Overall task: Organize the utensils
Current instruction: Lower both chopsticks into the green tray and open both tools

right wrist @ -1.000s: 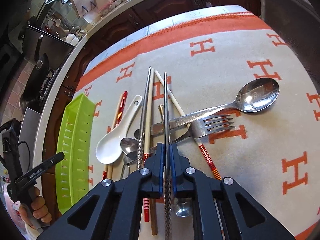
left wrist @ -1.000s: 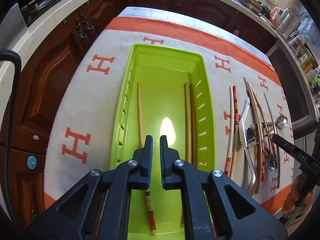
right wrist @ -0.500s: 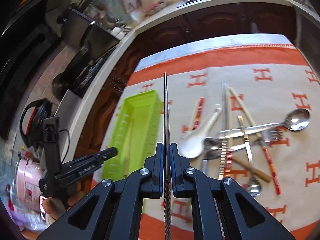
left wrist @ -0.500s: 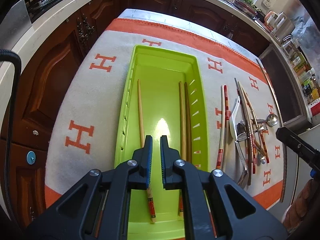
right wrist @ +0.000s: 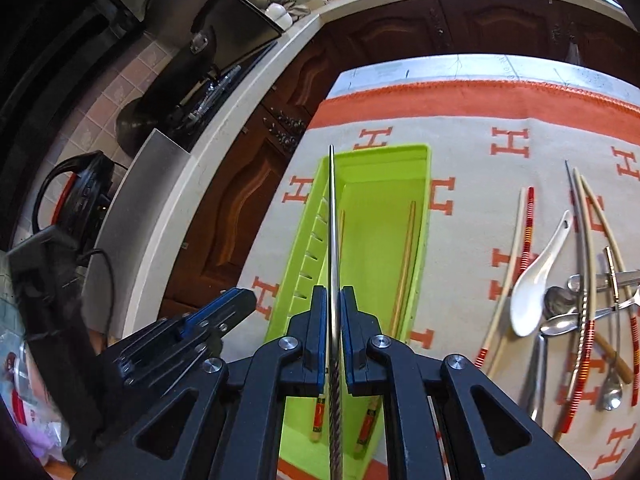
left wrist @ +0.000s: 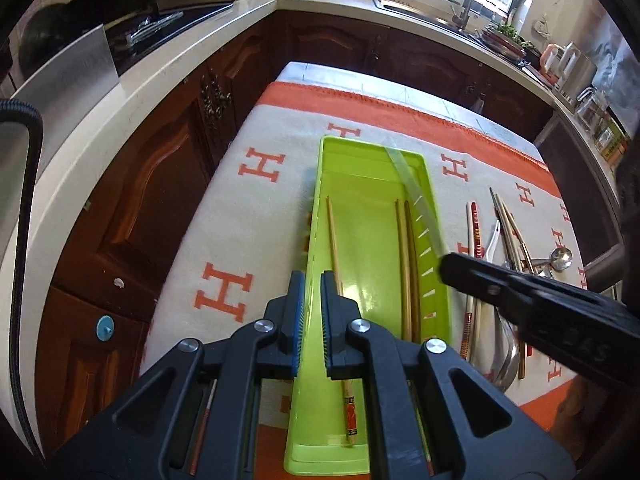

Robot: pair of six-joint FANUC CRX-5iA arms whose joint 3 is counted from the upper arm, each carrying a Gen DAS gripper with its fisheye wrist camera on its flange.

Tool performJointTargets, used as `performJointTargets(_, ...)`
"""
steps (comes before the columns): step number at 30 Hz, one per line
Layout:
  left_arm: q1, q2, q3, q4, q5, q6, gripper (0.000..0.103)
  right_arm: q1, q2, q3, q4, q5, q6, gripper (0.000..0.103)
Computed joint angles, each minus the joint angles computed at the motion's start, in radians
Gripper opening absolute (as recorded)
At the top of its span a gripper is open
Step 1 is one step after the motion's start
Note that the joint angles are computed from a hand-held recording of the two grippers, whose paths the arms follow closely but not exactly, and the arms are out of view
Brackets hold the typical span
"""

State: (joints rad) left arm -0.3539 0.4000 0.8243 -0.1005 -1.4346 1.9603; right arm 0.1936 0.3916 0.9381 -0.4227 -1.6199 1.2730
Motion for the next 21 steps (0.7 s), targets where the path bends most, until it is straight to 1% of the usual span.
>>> performJointTargets(4, 0.007, -0.011, -0.019, 0.032, 0.026, -0.029, 0.005, 0.002, 0.011, -0.004, -0.005, 0.002, 0.0, 0.018)
performJointTargets(8, 0.007, -0.004, -0.018, 0.067, 0.043, -0.037, 0.005, -0.011, -0.001, -0.028, 0.002, 0.017, 0.016, 0.019)
performJointTargets(14, -0.011, 0.056, 0.054, 0.117, 0.013, -0.051, 0.005, -0.058, -0.038, -0.067, 0.011, 0.028, 0.053, 0.02)
performJointTargets(17, -0.035, 0.093, 0.11, 0.118, -0.007, -0.06, 0.005, -0.089, -0.068, -0.101, 0.022, 0.045, 0.073, 0.027)
performJointTargets(18, -0.042, 0.105, 0.127, 0.122, -0.011, -0.062, 0.005, -0.098, -0.08, -0.115, 0.033, 0.054, 0.079, 0.034)
performJointTargets(19, -0.047, 0.116, 0.143, 0.129, -0.015, -0.064, 0.005, -0.106, -0.094, -0.132, 0.049, 0.067, 0.088, 0.038)
performJointTargets(21, -0.063, 0.156, 0.203, 0.141, -0.036, -0.067, 0.005, -0.124, -0.129, -0.176, 0.083, 0.108, 0.11, 0.038)
